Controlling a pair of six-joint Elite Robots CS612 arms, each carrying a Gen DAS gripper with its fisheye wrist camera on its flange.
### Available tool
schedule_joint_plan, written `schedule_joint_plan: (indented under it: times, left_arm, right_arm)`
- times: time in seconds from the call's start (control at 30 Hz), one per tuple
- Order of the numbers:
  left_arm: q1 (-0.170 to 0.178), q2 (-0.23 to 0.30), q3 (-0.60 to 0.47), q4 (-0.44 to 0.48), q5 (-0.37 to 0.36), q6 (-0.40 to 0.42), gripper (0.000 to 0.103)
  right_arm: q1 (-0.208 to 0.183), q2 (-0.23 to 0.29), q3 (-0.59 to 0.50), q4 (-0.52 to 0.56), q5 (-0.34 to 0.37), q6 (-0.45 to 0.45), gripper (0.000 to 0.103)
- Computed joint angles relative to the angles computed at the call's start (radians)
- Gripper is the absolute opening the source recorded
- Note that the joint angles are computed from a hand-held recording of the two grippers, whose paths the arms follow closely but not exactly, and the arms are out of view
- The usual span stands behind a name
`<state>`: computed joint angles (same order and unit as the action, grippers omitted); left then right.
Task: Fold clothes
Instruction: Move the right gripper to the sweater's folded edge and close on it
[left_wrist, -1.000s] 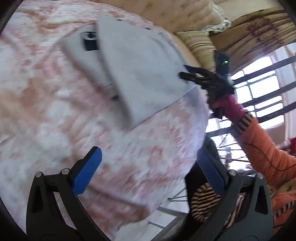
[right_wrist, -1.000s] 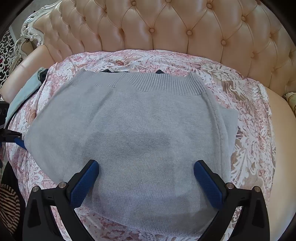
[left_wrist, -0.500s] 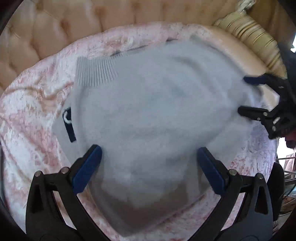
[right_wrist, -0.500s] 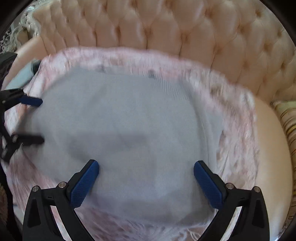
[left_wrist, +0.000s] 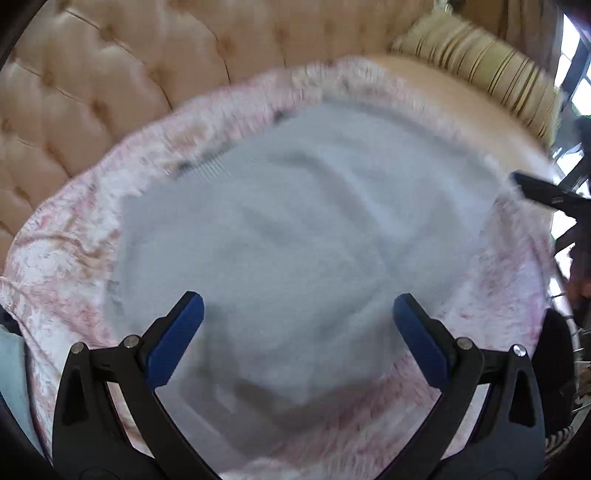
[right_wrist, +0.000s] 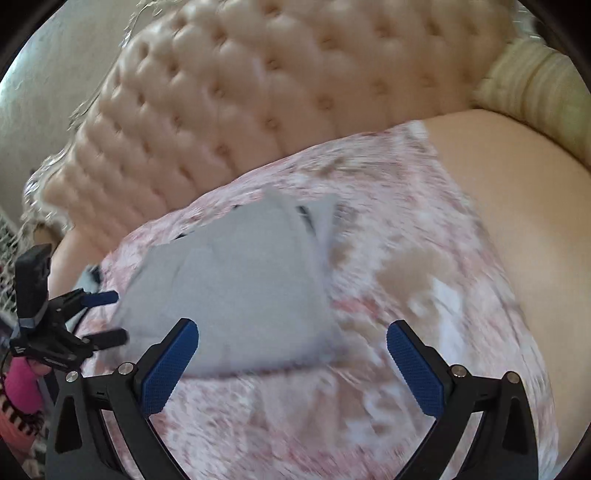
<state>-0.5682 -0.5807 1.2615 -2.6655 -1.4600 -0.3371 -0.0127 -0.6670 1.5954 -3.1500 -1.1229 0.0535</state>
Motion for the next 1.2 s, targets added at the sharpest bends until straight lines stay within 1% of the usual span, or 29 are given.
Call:
schedule_joint_plan:
  times: [0.03,0.07,0.1,0.13,0.17,0.2,0.3,0.47,0.63,0.73,0.8,0.83,0.87,0.97,1.0,1.07,1.13,1.2]
  left_arm:
    - [-0.001,0.011,-0.008,0.005,0.009,-0.018,0.103]
    - [-0.004,0.010,0.004,-0.032,0.029,-0.021,0.103]
    - [-0.004,0.009,0.009,-0.040,0.030,-0.029,0.103]
    - [-0.003,0.006,0.015,-0.046,0.027,-0.031,0.103]
    - [-0.003,0.003,0.022,-0.052,0.023,-0.033,0.103]
    - [-0.002,0.000,0.026,-0.050,0.020,-0.028,0.103]
    - [-0.002,-0.009,0.038,-0.042,0.012,-0.028,0.103]
    - [-0.004,-0.004,0.027,-0.031,0.026,-0.048,0.103]
    - [-0.004,0.007,0.018,-0.047,0.027,-0.047,0.103]
    - [-0.003,0.009,0.014,-0.047,0.026,-0.045,0.103]
    - [-0.003,0.010,0.012,-0.046,0.024,-0.044,0.103]
    - [-0.002,0.011,0.012,-0.049,0.021,-0.043,0.103]
    - [-0.002,0.011,0.014,-0.052,0.018,-0.042,0.103]
    - [-0.001,0.010,0.019,-0.063,0.013,-0.038,0.103]
    - [-0.002,0.010,0.020,-0.067,0.015,-0.038,0.103]
    - [-0.003,0.010,0.022,-0.075,0.019,-0.039,0.103]
    - [-0.003,0.011,0.025,-0.083,0.020,-0.042,0.103]
    - [-0.001,0.010,0.025,-0.085,0.016,-0.043,0.103]
  right_arm:
    - [-0.001,0.000,0.011,-0.024,0.001,0.023,0.103]
    - [-0.006,0.005,0.019,-0.052,0.026,0.051,0.102]
    - [-0.010,0.010,0.021,-0.071,0.050,0.078,0.096]
    - [-0.014,0.017,0.020,-0.083,0.073,0.106,0.077]
    - [-0.018,0.025,0.018,-0.097,0.096,0.135,0.068]
    - [-0.021,0.032,0.016,-0.111,0.119,0.164,0.055]
    - [-0.023,0.052,-0.004,-0.098,0.146,0.220,0.055]
    - [-0.026,0.061,-0.009,-0.114,0.162,0.263,0.055]
    - [-0.036,0.090,-0.045,-0.135,0.230,0.346,0.054]
    - [-0.038,0.103,-0.066,-0.143,0.260,0.383,0.049]
    - [-0.039,0.117,-0.086,-0.167,0.301,0.409,0.044]
    - [-0.038,0.117,-0.089,-0.156,0.307,0.403,0.044]
    - [-0.035,0.111,-0.087,-0.121,0.297,0.378,0.044]
    - [-0.026,0.094,-0.084,-0.019,0.262,0.311,0.036]
    - [-0.025,0.094,-0.086,-0.008,0.264,0.311,0.036]
    - [-0.026,0.104,-0.099,-0.025,0.285,0.345,0.036]
    - [-0.019,0.111,-0.122,-0.016,0.274,0.343,0.036]
    - [-0.016,0.120,-0.138,-0.017,0.273,0.365,0.036]
